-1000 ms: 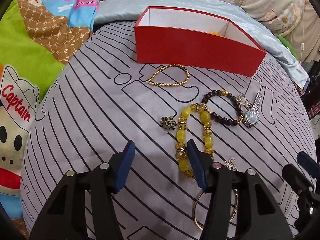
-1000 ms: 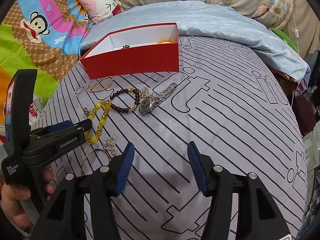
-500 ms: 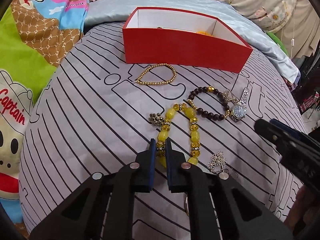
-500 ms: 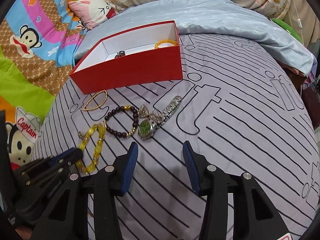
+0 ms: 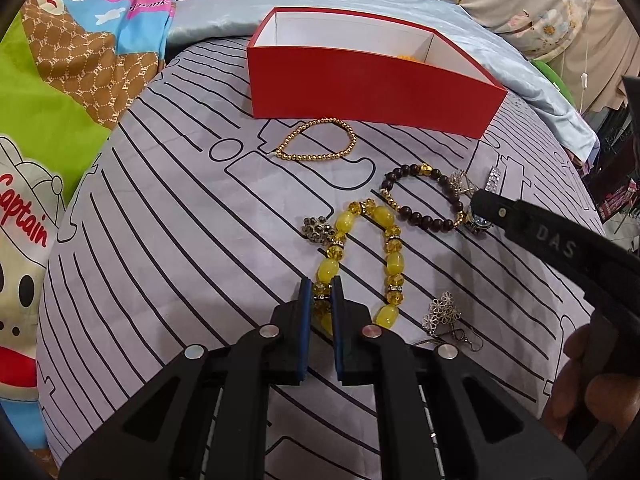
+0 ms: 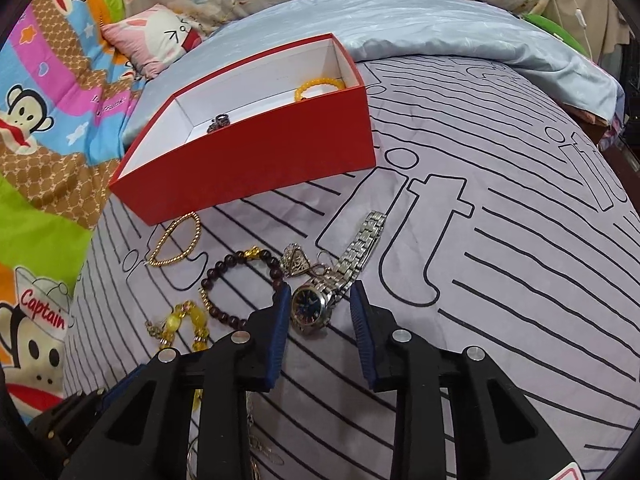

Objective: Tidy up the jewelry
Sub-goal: 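Grasp the silver watch with the right tool and lift it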

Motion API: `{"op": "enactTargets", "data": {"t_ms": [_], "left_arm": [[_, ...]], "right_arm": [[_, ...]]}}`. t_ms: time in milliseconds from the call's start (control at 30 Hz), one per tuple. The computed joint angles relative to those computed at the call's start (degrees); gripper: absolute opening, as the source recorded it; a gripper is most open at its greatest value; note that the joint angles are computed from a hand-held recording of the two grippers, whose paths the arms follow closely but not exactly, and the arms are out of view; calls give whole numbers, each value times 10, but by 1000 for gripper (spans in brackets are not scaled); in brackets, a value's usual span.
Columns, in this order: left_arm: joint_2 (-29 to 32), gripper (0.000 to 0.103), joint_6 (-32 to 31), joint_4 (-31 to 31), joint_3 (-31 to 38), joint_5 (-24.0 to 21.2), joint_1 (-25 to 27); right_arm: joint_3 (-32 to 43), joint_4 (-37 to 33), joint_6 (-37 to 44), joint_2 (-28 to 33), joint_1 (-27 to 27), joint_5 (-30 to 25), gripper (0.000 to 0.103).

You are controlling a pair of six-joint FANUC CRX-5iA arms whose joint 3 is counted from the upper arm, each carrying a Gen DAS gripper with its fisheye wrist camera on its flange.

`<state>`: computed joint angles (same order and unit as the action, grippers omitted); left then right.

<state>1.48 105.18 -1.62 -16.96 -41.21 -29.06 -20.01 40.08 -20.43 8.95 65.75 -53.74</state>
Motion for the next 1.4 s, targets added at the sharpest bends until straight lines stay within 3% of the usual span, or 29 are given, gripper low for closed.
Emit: {"op": "enactTargets", "data": {"t_ms": [300,567,900,1100,1400], "left_arm": [[-2,9,-4,5,-4,5,2],[-4,9,3,3,-7,7,1],[-3,9,12,-2,-3,3,-2],[-3,9,12,-3,-2,2,-2],[-13,8,-30,47,-19,8,10]], "right_arm": [[-1,-8,17,1,6,-5,21],[-31,-13,-5,-31,24,-20,20],[3,-18,41,-1,23,-52,25],[-10,-17,39,-10,23,-42,21],[-42,-8,12,-50,31,-15,21]]}}
